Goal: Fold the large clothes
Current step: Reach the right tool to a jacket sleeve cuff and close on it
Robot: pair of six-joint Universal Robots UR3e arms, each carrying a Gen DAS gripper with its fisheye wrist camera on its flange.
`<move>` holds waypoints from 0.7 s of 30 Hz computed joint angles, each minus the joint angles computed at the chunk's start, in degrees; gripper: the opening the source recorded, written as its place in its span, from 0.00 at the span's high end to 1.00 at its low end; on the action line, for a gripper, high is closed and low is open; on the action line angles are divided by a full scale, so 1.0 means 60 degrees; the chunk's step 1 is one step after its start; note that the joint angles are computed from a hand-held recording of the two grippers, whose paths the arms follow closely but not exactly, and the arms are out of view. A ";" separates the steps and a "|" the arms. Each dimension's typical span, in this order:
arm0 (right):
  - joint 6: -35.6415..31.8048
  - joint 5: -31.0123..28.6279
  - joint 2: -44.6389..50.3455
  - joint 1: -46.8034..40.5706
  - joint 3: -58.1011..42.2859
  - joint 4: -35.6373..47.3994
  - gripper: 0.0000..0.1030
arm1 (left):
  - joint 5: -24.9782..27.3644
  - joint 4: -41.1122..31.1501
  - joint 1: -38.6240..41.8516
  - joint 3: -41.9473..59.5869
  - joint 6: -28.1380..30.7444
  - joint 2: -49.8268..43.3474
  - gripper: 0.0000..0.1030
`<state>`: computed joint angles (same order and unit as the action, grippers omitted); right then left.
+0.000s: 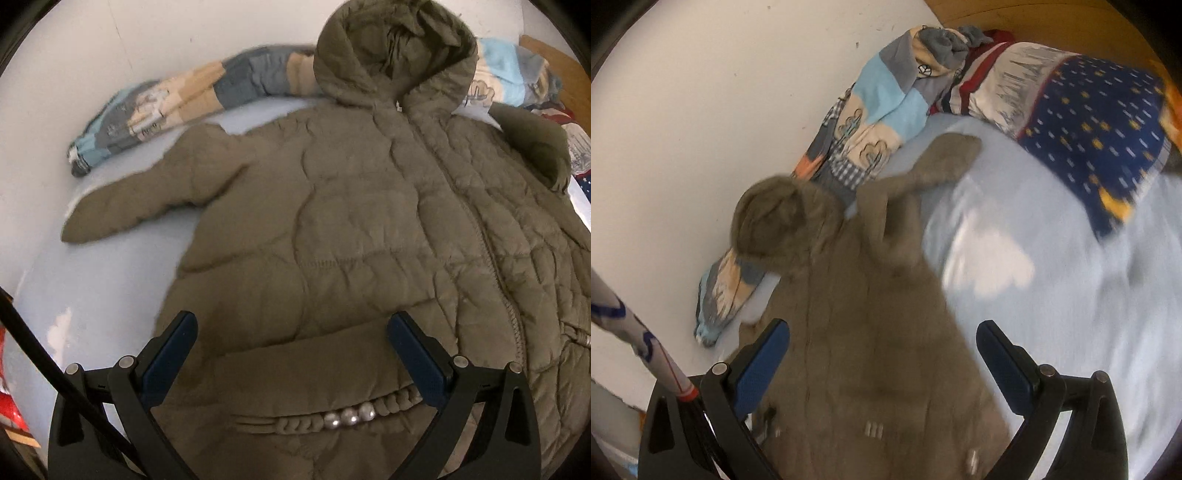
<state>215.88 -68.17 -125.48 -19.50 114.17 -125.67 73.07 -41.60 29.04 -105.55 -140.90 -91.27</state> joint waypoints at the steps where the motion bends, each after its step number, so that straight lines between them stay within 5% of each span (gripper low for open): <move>1: -0.0266 0.0332 0.0523 -0.0529 -0.0115 -0.0254 0.00 | -0.0012 0.0013 0.0001 -0.0033 -0.0021 -0.0081 0.00; 8: -0.0190 0.1618 0.4974 -0.2371 -0.1166 -0.3210 0.10 | -0.0538 -0.0418 0.0321 0.0116 0.0567 -0.0280 0.00; 13: 0.0204 0.1351 0.7838 -0.2741 -0.2610 -0.4439 0.37 | -0.0846 -0.0874 0.0459 0.0408 0.0567 -0.0587 0.00; 21: 0.0644 0.0852 1.1484 -0.2803 -0.5516 -0.4911 0.37 | -0.1131 -0.0521 0.0584 0.0134 0.0668 -0.0607 0.00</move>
